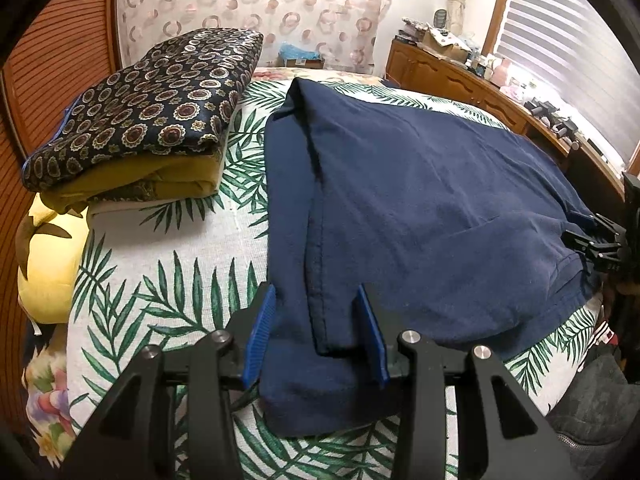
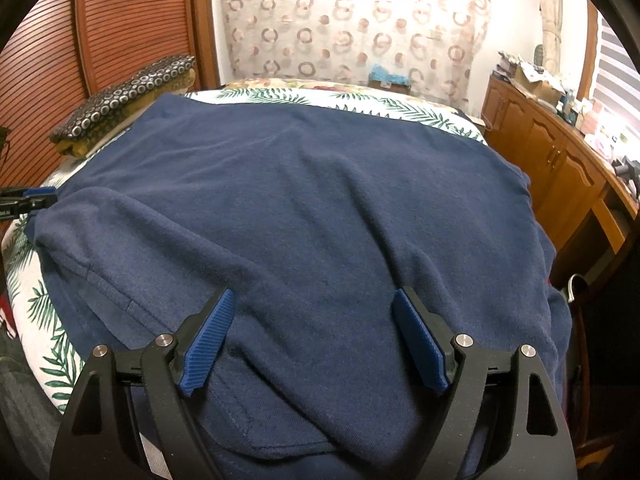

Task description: Fold small clothes

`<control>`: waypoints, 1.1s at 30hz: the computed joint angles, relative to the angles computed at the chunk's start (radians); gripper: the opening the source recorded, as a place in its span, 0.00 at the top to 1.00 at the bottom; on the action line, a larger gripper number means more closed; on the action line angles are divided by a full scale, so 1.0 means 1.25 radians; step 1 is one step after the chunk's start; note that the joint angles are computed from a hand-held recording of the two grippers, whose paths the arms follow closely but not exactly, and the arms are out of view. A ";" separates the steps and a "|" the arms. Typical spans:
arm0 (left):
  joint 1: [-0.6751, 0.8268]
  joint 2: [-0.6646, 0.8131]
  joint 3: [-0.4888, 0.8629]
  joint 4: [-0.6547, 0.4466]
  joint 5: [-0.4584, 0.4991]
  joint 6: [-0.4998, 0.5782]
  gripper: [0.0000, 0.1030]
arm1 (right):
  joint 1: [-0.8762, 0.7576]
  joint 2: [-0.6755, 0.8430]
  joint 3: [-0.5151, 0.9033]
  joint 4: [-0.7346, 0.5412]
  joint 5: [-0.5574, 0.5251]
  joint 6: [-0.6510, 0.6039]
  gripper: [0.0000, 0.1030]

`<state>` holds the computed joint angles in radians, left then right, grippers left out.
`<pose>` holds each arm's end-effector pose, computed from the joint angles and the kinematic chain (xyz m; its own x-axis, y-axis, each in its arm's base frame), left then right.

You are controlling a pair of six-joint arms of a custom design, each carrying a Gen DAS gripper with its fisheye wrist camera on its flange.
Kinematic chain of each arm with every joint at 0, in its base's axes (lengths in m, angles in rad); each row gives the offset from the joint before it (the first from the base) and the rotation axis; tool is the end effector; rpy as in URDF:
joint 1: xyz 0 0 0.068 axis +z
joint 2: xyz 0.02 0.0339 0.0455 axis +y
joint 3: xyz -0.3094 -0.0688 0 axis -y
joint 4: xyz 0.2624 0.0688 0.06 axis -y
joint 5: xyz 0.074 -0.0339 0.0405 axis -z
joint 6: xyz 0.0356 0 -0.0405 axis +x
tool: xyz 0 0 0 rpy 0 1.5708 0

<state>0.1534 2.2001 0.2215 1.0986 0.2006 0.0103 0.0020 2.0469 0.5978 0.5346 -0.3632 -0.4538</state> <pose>0.2210 0.0270 0.0150 -0.7619 -0.1076 -0.6387 -0.0164 0.9890 -0.1470 0.3186 0.0133 0.0503 -0.6162 -0.4110 -0.6718 -0.5438 0.8391 -0.0145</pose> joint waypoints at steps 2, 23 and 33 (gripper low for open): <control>-0.002 0.005 0.000 0.008 0.006 0.004 0.62 | 0.000 0.000 0.000 0.000 0.000 0.001 0.18; -0.182 -0.293 0.061 -0.158 0.043 -0.061 0.97 | -0.002 -0.016 0.010 -0.049 -0.009 -0.014 0.17; -0.369 -0.312 0.294 -0.353 0.044 -0.046 0.97 | -0.122 -0.137 -0.046 -0.056 -0.064 -0.048 0.17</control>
